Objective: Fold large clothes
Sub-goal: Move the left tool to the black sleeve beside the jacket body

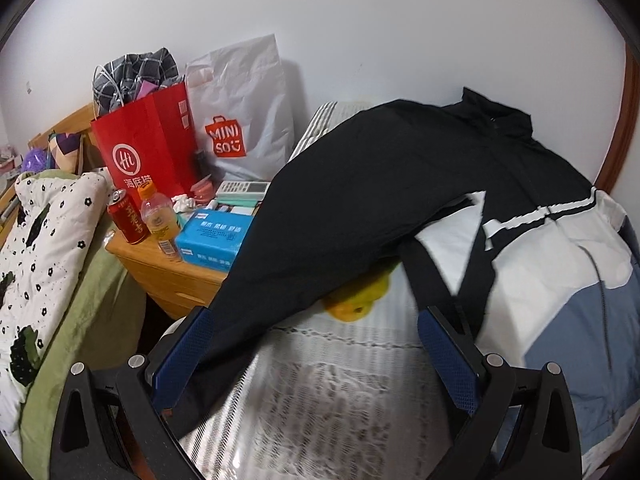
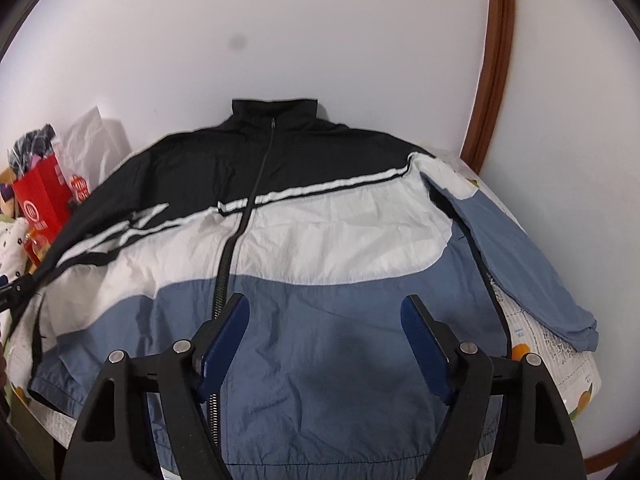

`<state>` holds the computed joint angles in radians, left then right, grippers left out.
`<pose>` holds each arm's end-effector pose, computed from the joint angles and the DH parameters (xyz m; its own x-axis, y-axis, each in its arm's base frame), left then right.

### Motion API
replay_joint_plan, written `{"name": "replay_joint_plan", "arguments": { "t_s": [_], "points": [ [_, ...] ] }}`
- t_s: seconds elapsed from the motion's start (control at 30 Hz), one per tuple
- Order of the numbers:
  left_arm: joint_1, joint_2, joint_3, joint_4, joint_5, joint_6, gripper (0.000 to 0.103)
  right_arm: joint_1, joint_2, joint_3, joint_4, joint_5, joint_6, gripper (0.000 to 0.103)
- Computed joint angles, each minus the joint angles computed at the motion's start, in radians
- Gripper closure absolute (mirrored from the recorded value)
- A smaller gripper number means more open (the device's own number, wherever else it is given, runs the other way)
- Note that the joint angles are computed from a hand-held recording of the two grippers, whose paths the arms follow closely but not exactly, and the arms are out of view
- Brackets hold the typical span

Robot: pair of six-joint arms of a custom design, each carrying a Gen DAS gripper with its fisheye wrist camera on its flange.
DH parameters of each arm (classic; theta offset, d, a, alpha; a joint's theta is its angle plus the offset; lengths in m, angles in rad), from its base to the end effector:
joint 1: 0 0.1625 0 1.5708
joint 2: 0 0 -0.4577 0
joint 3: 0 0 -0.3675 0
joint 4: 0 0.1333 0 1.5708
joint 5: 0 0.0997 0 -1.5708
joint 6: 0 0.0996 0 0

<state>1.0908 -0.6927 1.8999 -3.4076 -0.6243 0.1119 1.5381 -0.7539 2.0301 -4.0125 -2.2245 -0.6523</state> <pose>-0.0861 -0.6291 0.1230 -0.6928 -0.0728 -0.7175 0.4534 0.7296 -0.5119 0.0546 -0.5544 0.1846 -0.6238 0.2253 0.7484 -0.4603 0.6680 -0.5848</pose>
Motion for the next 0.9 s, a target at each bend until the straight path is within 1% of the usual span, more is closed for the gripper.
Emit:
{"name": "replay_joint_plan", "arguments": {
  "t_s": [0.1, 0.17, 0.23, 0.33, 0.43, 0.47, 0.53, 0.6, 0.63, 0.7, 0.73, 0.8, 0.83, 0.9],
  "points": [
    [0.012, 0.012, -0.02, 0.007, 0.016, 0.019, 0.001, -0.008, 0.009, -0.015, 0.028, -0.011, 0.024, 0.026],
    [0.024, 0.018, -0.037, 0.021, 0.018, 0.023, 0.001, -0.011, 0.01, -0.021, 0.049, -0.019, 0.025, 0.026],
    [0.033, 0.024, -0.054, 0.036, 0.021, 0.014, 0.003, -0.011, 0.018, -0.032, 0.045, -0.039, 0.015, 0.026],
    [0.048, 0.034, -0.087, 0.078, 0.003, 0.005, 0.008, -0.014, 0.018, -0.046, 0.056, -0.056, 0.011, 0.026],
    [0.058, 0.05, -0.116, 0.104, -0.001, 0.002, 0.017, -0.015, 0.017, -0.066, 0.068, -0.078, 0.012, 0.026],
    [0.062, 0.055, -0.128, 0.117, 0.001, -0.007, 0.022, -0.016, 0.016, -0.072, 0.075, -0.084, 0.014, 0.026],
    [0.065, 0.068, -0.145, 0.115, 0.022, -0.006, 0.028, -0.016, 0.016, -0.085, 0.083, -0.093, 0.013, 0.026],
    [0.068, 0.075, -0.157, 0.107, 0.03, 0.0, 0.037, -0.015, 0.019, -0.099, 0.088, -0.103, 0.008, 0.026],
    [0.069, 0.076, -0.164, 0.11, 0.034, -0.006, 0.04, -0.015, 0.022, -0.107, 0.089, -0.106, 0.003, 0.026],
    [0.07, 0.078, -0.171, 0.11, 0.041, -0.01, 0.048, -0.014, 0.024, -0.121, 0.101, -0.107, 0.0, 0.026],
    [0.071, 0.078, -0.174, 0.112, 0.043, -0.012, 0.05, -0.015, 0.024, -0.123, 0.105, -0.106, 0.0, 0.026],
    [0.07, 0.077, -0.179, 0.125, 0.055, -0.031, 0.061, -0.015, 0.026, -0.135, 0.124, -0.103, 0.006, 0.026],
    [0.071, 0.075, -0.181, 0.129, 0.058, -0.036, 0.063, -0.015, 0.026, -0.141, 0.135, -0.099, 0.009, 0.026],
    [0.07, 0.068, -0.184, 0.151, 0.058, -0.056, 0.071, -0.016, 0.028, -0.15, 0.149, -0.095, 0.014, 0.026]
  ]
}}
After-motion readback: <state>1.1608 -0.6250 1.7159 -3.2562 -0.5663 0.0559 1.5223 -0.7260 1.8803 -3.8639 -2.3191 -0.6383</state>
